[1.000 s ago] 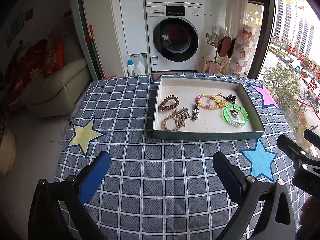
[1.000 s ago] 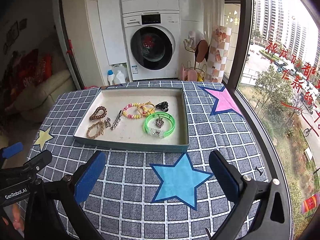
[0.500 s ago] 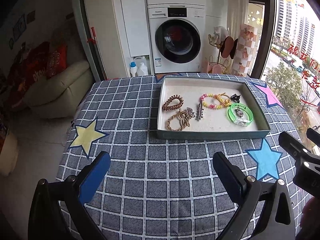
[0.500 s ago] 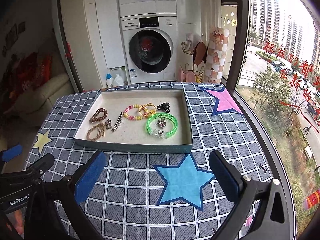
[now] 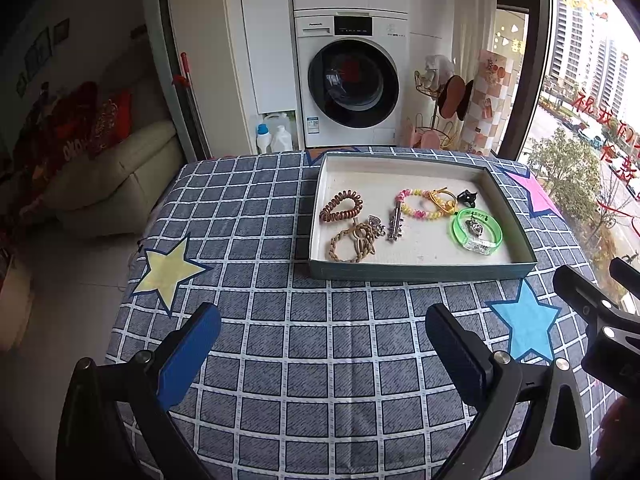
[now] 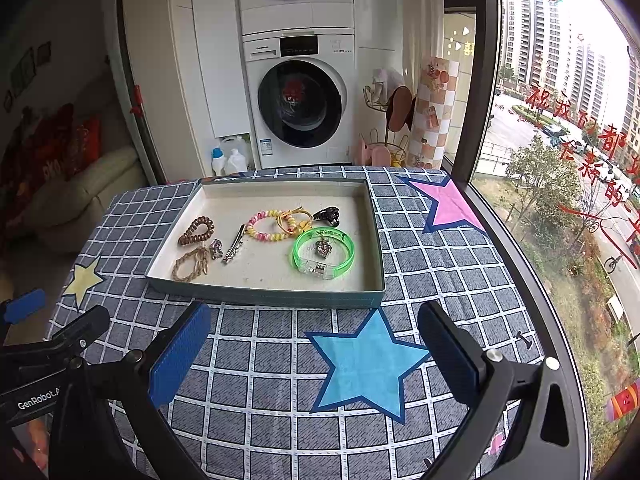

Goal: Organize jewelry

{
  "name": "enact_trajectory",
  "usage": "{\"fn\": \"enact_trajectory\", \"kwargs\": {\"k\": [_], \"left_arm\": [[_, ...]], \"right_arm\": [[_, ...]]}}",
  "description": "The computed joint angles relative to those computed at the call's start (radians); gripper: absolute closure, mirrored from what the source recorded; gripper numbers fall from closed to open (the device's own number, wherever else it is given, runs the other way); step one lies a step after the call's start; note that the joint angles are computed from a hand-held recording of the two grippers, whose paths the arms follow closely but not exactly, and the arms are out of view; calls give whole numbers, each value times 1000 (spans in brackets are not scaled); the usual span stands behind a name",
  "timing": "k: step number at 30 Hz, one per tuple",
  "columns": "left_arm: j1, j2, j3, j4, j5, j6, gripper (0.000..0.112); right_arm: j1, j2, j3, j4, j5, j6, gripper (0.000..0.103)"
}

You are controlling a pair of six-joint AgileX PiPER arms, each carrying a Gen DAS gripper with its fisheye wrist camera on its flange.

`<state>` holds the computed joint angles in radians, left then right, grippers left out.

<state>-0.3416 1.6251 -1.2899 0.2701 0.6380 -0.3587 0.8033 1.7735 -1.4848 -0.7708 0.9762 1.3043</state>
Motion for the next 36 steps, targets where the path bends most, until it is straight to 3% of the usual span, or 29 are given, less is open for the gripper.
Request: {"fn": "enact_trajectory", "kwargs": {"k": [36], "left_arm": [[-16, 5, -5, 13, 11, -20, 9]], "right_arm": [[0, 4, -8, 3, 2, -2, 0]]}}
